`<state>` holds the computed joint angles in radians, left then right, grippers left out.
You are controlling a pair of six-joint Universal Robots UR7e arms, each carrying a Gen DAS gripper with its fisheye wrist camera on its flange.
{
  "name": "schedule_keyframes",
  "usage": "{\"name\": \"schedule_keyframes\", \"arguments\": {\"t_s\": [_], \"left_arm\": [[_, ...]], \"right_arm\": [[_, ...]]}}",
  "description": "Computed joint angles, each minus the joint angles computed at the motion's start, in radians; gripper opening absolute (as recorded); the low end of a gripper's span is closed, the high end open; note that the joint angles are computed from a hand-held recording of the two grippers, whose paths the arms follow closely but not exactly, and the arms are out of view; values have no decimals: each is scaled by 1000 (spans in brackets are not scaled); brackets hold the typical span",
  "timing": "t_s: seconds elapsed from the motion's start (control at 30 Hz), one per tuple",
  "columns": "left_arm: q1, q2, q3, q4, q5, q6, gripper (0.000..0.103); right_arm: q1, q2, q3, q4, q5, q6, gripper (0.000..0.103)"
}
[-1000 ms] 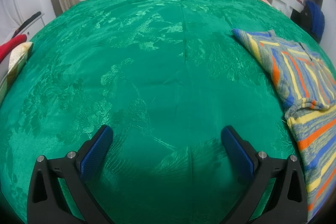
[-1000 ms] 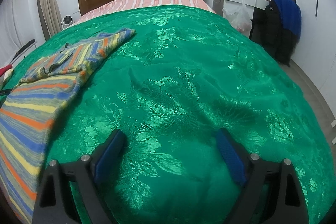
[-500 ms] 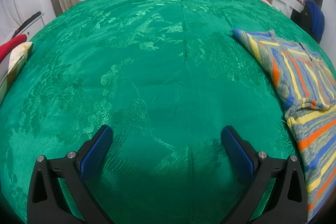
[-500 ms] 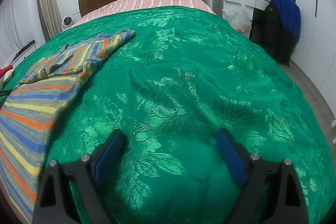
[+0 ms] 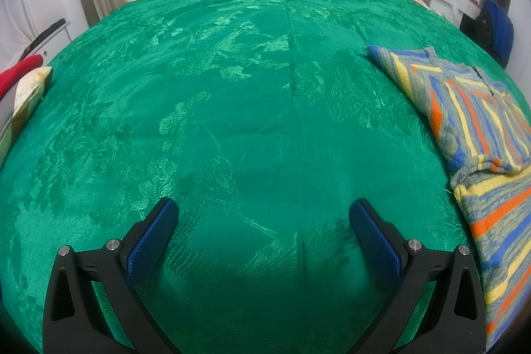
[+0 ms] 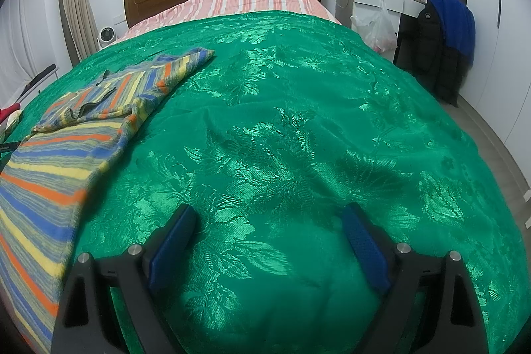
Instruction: Fold small clothes
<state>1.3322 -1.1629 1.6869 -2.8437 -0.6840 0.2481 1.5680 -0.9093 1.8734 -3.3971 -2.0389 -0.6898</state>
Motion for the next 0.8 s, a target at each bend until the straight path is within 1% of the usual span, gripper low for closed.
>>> {"name": "schedule_keyframes", "arguments": {"t_s": [0.37, 0.47, 0.5, 0.53, 0.57, 0.6, 0.63, 0.67, 0.7, 0.73, 0.8], "left_arm": [[0, 6, -6, 1, 7, -10, 103], [-6, -1, -21, 87, 25, -94, 103], [-14, -13, -23, 149, 39, -159, 103], [-23, -34, -18, 217, 38, -231, 102], [-29, -52, -8, 246, 25, -266, 102], [-41, -97, 26, 278, -25, -310, 101], [-51, -137, 60, 289, -76, -328, 101], [-61, -166, 85, 295, -110, -336, 101], [-83, -224, 137, 318, -162, -352, 101], [-104, -265, 173, 353, -189, -371, 102], [-143, -332, 232, 450, -231, -420, 102]], "right_arm": [[-2, -5, 5, 0, 6, 1, 90], [-3, -9, 8, 3, 13, 4, 90], [-4, -10, 8, 5, 14, 4, 90], [-4, -11, 8, 8, 14, 5, 90], [-2, -14, 5, 22, 10, 10, 90], [-1, -16, 0, 40, 5, 13, 90], [5, -21, -9, 79, -9, 19, 91], [17, -29, -26, 145, -37, 28, 92], [30, -34, -38, 195, -66, 36, 92], [43, -46, -42, 244, -85, 45, 91], [67, -111, -8, 333, -37, 56, 91]]}}
